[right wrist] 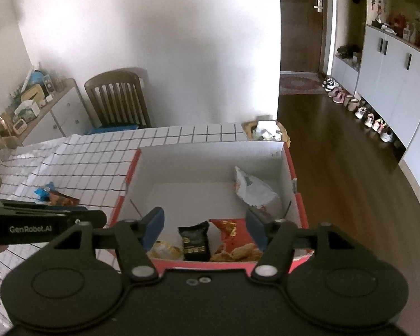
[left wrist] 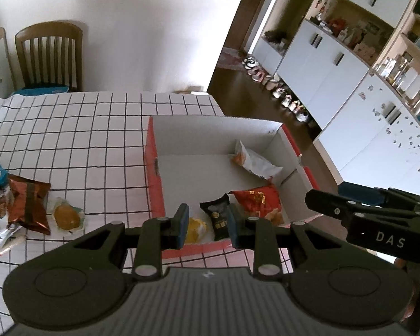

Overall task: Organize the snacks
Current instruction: 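Move both tools back toward the remaining snacks on the table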

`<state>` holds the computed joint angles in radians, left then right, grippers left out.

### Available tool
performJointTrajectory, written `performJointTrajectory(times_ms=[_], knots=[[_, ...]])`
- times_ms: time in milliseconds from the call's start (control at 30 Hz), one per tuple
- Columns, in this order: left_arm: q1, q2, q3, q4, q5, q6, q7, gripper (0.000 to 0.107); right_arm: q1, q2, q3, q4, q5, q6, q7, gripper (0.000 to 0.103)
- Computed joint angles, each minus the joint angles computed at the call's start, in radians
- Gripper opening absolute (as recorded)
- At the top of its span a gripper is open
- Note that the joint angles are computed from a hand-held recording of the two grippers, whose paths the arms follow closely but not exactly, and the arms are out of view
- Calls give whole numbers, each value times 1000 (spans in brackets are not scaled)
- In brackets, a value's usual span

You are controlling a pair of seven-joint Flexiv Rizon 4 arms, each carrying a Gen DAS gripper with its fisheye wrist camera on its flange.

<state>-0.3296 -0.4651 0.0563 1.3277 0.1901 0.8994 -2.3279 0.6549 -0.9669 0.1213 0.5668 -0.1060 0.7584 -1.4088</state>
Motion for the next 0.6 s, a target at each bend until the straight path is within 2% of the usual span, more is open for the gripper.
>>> performJointTrajectory(times_ms=[33,100,433,567,600], knots=[[2,11,-1,16,-2,9,2,36,3,16,-4,29,1,17,9,67],[4,43,0,62,-1,35,-2,65,7,46,-3,83,1,48,22,69],[36,217,2,284,39,113,-15,68,34,166,29,311,-37,198,79,82],[63,292,-4,375,65,125,-28,82,49,189,44,365,-53,242,96,88],[70,311,-4,394,79,122,-35,83,56,196,43,380,-59,253,106,92]])
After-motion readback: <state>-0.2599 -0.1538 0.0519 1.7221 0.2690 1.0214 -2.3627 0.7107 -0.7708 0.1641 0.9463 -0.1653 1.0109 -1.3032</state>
